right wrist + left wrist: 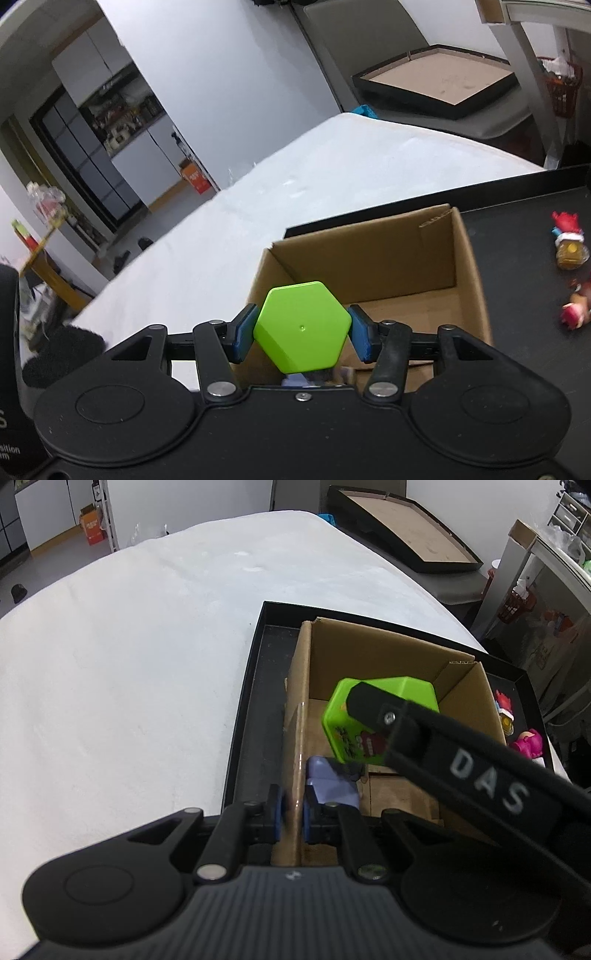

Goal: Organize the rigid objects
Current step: 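Carry the green block into the box and release it with the right tool, then move the right tool to the white charger and grasp it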

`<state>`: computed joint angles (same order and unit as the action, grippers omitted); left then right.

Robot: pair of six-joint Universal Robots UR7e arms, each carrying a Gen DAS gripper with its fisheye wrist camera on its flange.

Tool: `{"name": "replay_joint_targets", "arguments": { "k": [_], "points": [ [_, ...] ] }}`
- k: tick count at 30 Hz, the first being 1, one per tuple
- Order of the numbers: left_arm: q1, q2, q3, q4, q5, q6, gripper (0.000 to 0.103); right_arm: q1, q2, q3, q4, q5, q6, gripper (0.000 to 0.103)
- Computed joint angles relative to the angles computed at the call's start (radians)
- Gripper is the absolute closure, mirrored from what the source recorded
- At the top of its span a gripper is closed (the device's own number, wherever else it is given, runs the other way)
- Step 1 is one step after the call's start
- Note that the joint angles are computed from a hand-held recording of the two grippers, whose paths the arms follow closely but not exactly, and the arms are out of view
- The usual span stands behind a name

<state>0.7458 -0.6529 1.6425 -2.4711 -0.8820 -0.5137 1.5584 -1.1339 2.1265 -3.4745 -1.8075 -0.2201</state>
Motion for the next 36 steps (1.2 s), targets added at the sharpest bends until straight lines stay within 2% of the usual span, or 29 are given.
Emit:
{"name": "replay_joint_targets", "arguments": {
  "k": [2,9,13,18,22,26,29,36],
  "points": [
    [0.004,-0.002,-0.001,0.001,-0.007,0.002,0.093,0.007,0.016,-0.008,-0.019,-0.030,0.015,0.047],
    [0.007,0.000,-0.023,0.046,-0.017,-0.025,0.091,0.007,0.002,-0.001,-0.013,-0.028,0.034,0.038],
    [-0.007,0.006,-0.033,0.073,0.008,-0.035,0.091,0.008,-0.008,0.005,-0.023,-0.047,0.038,0.033],
    [-0.020,0.010,-0.055,0.141,0.030,-0.081,0.089,0.015,-0.024,0.017,-0.031,-0.084,0.038,0.019],
    [-0.033,0.013,-0.064,0.179,0.062,-0.117,0.083,0.026,-0.032,0.023,-0.079,-0.125,0.029,0.012],
    [-0.050,0.022,-0.077,0.216,0.102,-0.150,0.069,0.030,-0.047,0.027,-0.125,-0.166,0.024,0.004],
    [-0.061,0.033,-0.096,0.253,0.132,-0.176,0.060,0.022,-0.062,0.024,-0.128,-0.180,0.032,0.004],
    [-0.085,0.059,-0.135,0.322,0.175,-0.212,0.052,-0.010,-0.107,0.035,-0.112,-0.165,0.067,0.004]
  ]
}}
